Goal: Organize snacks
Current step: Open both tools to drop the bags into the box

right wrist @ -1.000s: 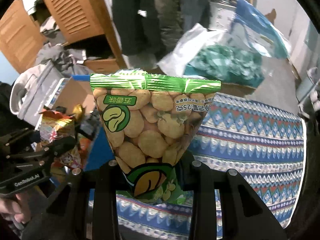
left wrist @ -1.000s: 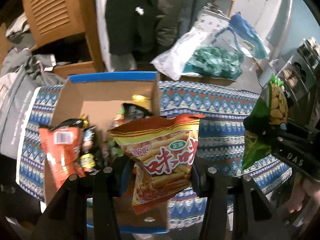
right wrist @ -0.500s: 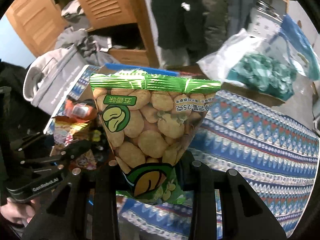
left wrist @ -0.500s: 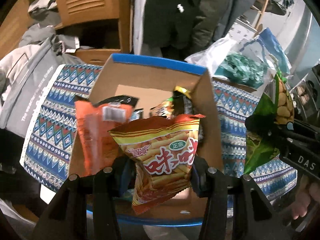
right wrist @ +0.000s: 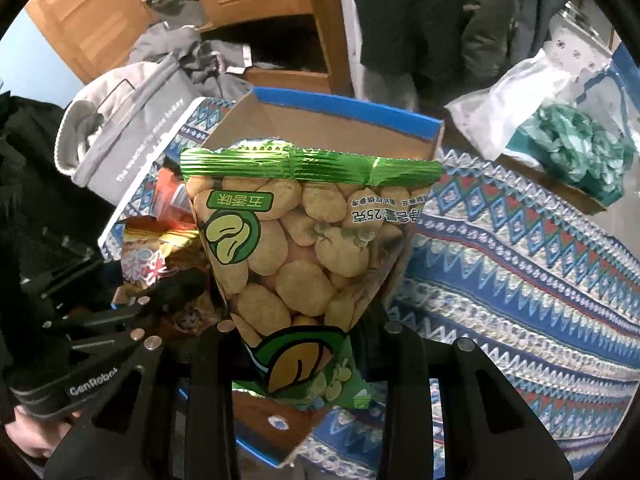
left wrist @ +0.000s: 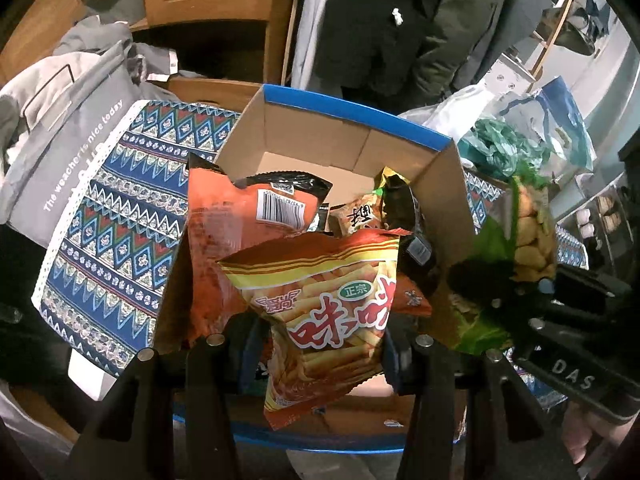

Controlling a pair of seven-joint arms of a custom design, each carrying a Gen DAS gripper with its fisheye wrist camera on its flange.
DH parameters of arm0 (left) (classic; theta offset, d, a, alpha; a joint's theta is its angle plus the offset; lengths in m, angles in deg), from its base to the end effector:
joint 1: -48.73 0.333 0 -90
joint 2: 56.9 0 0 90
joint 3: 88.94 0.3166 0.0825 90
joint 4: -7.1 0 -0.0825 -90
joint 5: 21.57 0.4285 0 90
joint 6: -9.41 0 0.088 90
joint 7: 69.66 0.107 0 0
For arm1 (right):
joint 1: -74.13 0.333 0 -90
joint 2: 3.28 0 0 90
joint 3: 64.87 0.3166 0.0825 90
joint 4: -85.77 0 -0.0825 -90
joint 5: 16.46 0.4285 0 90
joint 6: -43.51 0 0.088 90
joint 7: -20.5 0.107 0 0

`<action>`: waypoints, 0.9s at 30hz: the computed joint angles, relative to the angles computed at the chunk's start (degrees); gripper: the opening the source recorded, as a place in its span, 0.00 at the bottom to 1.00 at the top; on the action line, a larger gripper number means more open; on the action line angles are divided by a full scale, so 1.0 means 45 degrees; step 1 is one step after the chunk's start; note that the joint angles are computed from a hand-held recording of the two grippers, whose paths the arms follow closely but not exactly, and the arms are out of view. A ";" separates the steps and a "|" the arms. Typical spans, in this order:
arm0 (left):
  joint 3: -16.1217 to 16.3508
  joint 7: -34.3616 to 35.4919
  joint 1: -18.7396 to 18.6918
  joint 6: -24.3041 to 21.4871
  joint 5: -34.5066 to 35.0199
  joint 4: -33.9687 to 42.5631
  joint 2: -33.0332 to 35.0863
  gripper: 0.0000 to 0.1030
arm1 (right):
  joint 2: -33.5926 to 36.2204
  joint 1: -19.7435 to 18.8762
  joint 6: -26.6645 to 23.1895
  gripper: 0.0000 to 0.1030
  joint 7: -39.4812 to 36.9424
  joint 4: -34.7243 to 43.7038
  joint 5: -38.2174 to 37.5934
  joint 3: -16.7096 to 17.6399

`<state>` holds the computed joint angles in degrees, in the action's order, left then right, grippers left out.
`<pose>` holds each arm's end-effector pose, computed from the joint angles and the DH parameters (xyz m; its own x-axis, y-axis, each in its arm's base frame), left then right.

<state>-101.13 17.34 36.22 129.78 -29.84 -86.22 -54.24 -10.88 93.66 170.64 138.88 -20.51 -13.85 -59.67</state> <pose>0.5943 -0.2776 0.6230 -0.3538 -0.9190 0.1739 -0.8784 0.2625 -0.3994 0.5472 0.2569 0.6221 -0.0224 -0.9666 -0.2551 -0.9064 0.1273 -0.4027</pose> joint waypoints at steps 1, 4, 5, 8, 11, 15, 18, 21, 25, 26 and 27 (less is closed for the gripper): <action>0.0002 -0.0001 0.0003 0.0043 -0.0042 -0.0046 -0.0025 0.49 | 0.0068 0.0019 0.0039 0.31 -0.0065 0.0026 0.0179 -0.0019; 0.0005 0.0004 0.0005 0.0101 -0.0040 -0.0091 -0.0047 0.49 | 0.0257 0.0041 0.0071 0.34 -0.0138 0.0124 0.0466 -0.0025; 0.0007 -0.0020 0.0007 0.0083 -0.0034 -0.0079 -0.0038 0.50 | 0.0299 0.0041 0.0070 0.35 -0.0176 0.0148 0.0589 -0.0036; 0.0020 -0.0150 0.0025 -0.0001 -0.0133 -0.0004 0.0001 0.59 | 0.0305 -0.0015 0.0020 0.37 -0.0035 0.0186 0.0606 -0.0047; 0.0039 -0.0320 0.0057 0.0021 -0.0306 -0.0011 -0.0008 0.67 | 0.0184 -0.0102 0.0050 0.45 0.0221 0.0112 0.0483 -0.0075; 0.0039 -0.0259 0.0100 -0.0058 -0.0705 0.0069 0.0022 0.68 | -0.0043 -0.0163 0.0388 0.54 0.0257 -0.0108 0.0708 -0.0165; 0.0014 -0.0323 0.0063 -0.0016 -0.0548 0.0053 -0.0066 0.68 | -0.0165 -0.0189 0.0556 0.56 0.0300 -0.0167 0.0681 -0.0170; 0.0010 -0.0218 0.0070 0.0098 -0.0733 -0.0058 -0.0270 0.68 | -0.0348 -0.0222 0.0466 0.56 0.0464 -0.0179 0.0294 -0.0120; -0.0010 -0.0244 0.0057 0.0491 -0.0726 -0.0342 -0.0664 0.75 | -0.0698 -0.0243 0.0258 0.62 0.0754 -0.0216 -0.0514 0.0008; -0.0017 -0.0225 0.0052 0.0602 -0.0725 -0.0386 -0.0742 0.75 | -0.0846 -0.0255 0.0223 0.63 0.0886 -0.0273 -0.0812 0.0063; -0.0030 -0.0205 0.0042 0.0695 -0.0717 -0.0422 -0.0822 0.75 | -0.0990 -0.0257 0.0169 0.63 0.0974 -0.0323 -0.1080 0.0110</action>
